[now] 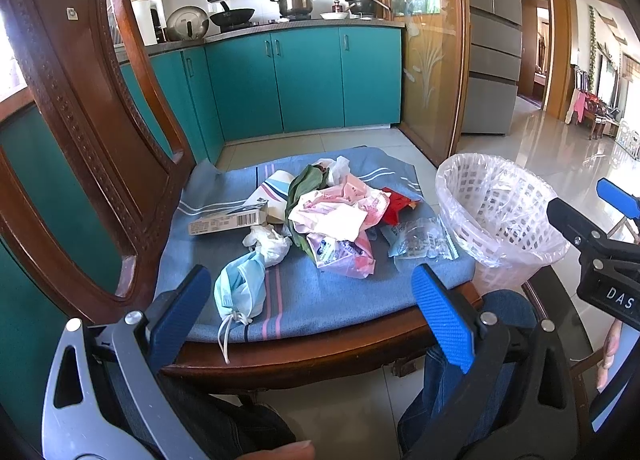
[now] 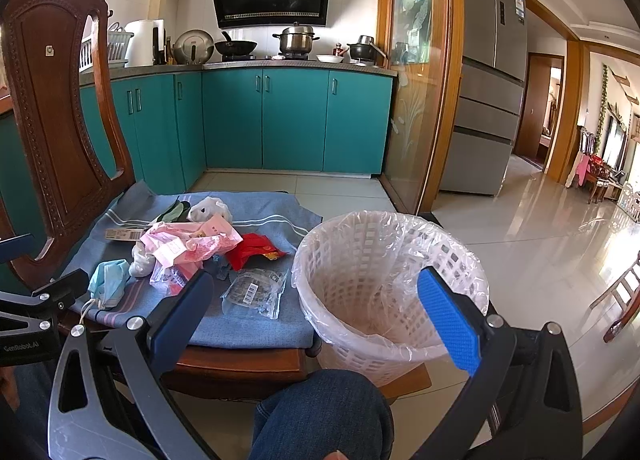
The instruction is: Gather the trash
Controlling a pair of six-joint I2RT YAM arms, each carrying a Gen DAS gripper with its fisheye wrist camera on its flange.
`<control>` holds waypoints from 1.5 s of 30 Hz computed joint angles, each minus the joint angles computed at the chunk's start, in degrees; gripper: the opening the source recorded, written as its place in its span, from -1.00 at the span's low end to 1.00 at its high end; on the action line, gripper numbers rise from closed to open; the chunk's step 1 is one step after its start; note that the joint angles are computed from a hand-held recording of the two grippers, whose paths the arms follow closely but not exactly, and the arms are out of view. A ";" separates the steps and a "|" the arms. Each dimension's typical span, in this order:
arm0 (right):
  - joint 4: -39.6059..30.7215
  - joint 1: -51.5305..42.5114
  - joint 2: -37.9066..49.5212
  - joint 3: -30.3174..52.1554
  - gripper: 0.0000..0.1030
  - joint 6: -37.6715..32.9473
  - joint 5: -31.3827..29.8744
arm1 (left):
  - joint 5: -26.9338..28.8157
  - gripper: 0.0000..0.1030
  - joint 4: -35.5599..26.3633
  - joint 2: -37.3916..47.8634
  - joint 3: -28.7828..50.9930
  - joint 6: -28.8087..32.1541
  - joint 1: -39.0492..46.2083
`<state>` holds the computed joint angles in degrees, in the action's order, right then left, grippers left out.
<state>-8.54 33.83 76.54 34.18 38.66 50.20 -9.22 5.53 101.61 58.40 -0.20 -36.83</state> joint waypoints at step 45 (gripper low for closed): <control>-6.82 -4.22 9.92 5.85 0.94 4.41 -6.88 | 5.36 0.94 -4.84 7.51 4.01 -1.69 4.93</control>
<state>-15.37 29.62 86.46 40.04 43.07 43.32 -3.86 0.69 109.12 62.41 -1.89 -31.90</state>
